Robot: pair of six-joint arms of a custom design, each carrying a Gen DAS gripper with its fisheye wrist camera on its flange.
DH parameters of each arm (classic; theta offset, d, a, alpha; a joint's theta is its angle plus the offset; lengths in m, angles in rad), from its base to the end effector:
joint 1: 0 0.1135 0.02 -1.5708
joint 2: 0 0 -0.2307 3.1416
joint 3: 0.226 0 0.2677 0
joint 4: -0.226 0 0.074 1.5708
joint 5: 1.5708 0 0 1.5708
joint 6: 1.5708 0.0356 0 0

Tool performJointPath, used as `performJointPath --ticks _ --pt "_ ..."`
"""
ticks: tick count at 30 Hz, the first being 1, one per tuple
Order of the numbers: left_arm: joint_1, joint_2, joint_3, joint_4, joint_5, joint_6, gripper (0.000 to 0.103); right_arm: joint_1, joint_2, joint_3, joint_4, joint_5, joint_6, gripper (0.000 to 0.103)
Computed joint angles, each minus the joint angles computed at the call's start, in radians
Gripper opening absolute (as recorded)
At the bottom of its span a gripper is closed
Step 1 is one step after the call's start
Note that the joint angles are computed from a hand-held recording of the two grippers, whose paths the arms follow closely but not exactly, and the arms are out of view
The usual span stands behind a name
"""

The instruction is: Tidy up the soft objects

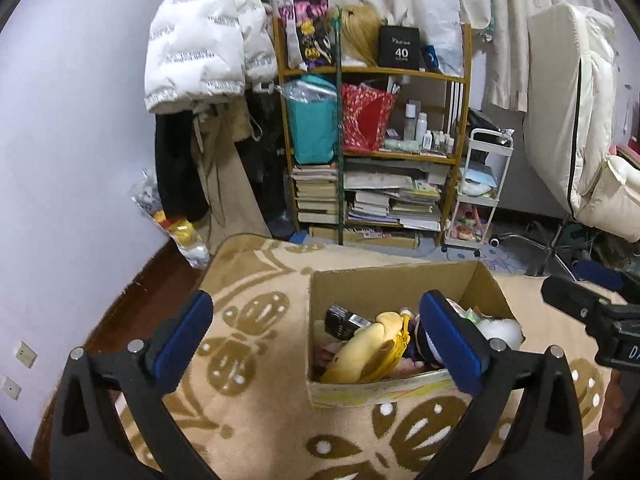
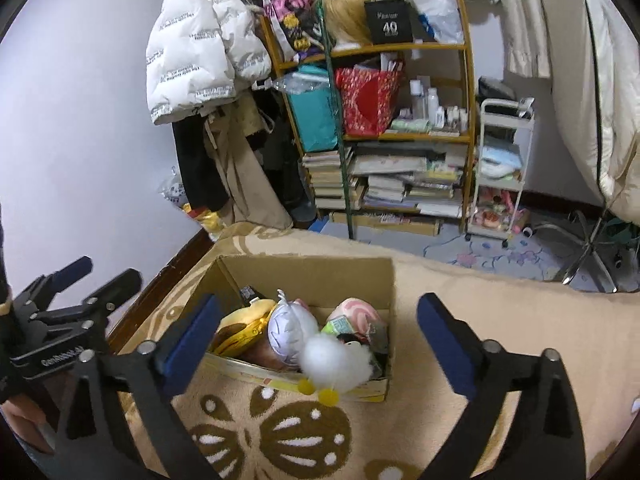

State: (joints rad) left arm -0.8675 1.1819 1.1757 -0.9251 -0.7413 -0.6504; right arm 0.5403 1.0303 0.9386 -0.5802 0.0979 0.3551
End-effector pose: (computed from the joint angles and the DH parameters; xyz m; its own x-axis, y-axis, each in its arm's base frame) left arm 0.1824 -0.1779 0.3049 -0.5958 0.0121 -0.8030 -0.0739 0.9948 0.0698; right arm 0.2181 0.1268 0.2790 -0.6557 0.0102 -0.7550 -0.2329 0.9484 0.2151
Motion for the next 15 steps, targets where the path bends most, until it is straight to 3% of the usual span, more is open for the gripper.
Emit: performJointPath --ticks 6,12,15 --pt "-0.104 -0.056 0.054 -0.138 -0.099 -0.091 0.102 0.018 -0.12 -0.005 -0.054 0.025 -0.007 0.103" --pt "-0.251 -0.031 0.166 -0.369 -0.234 -0.293 0.103 0.066 -0.239 0.006 -0.126 0.085 -0.002 0.103" --pt "-0.353 -0.006 0.205 -0.511 -0.31 -0.456 0.103 0.108 -0.298 0.008 -0.167 0.128 0.001 0.103"
